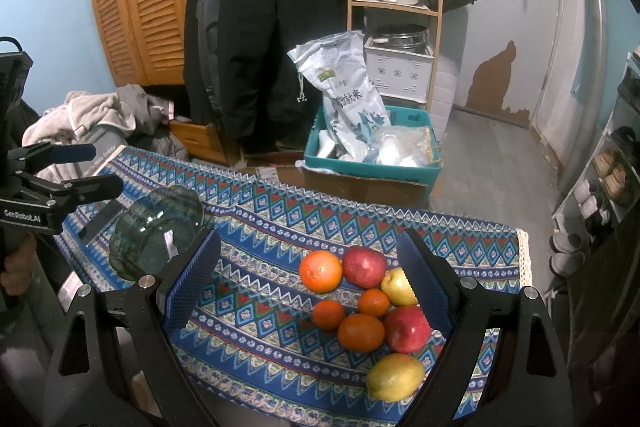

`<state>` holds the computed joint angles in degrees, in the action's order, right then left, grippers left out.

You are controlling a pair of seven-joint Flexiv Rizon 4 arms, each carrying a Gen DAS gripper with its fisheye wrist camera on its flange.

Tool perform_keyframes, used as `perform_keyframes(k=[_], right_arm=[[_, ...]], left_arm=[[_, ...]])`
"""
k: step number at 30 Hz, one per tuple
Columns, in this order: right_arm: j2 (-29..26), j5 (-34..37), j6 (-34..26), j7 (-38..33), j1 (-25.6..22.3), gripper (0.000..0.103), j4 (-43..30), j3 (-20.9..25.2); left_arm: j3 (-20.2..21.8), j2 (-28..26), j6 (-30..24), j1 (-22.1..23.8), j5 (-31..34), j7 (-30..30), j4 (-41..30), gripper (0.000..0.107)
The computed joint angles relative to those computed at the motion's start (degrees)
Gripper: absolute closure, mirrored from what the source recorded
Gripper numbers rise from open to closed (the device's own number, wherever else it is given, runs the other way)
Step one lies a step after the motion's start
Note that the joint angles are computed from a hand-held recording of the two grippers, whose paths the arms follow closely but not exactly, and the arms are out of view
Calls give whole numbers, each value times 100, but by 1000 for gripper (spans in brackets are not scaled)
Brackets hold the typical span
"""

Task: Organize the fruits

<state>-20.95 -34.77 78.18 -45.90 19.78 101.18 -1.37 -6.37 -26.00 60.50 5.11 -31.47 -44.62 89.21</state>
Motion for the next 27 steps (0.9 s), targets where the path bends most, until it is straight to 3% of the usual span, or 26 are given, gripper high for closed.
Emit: perform_keyframes(k=[27], right_arm=[[58, 47, -35, -11, -92, 15, 89, -9]], left_arm=[[-59, 43, 12, -34, -133, 214, 82, 5]])
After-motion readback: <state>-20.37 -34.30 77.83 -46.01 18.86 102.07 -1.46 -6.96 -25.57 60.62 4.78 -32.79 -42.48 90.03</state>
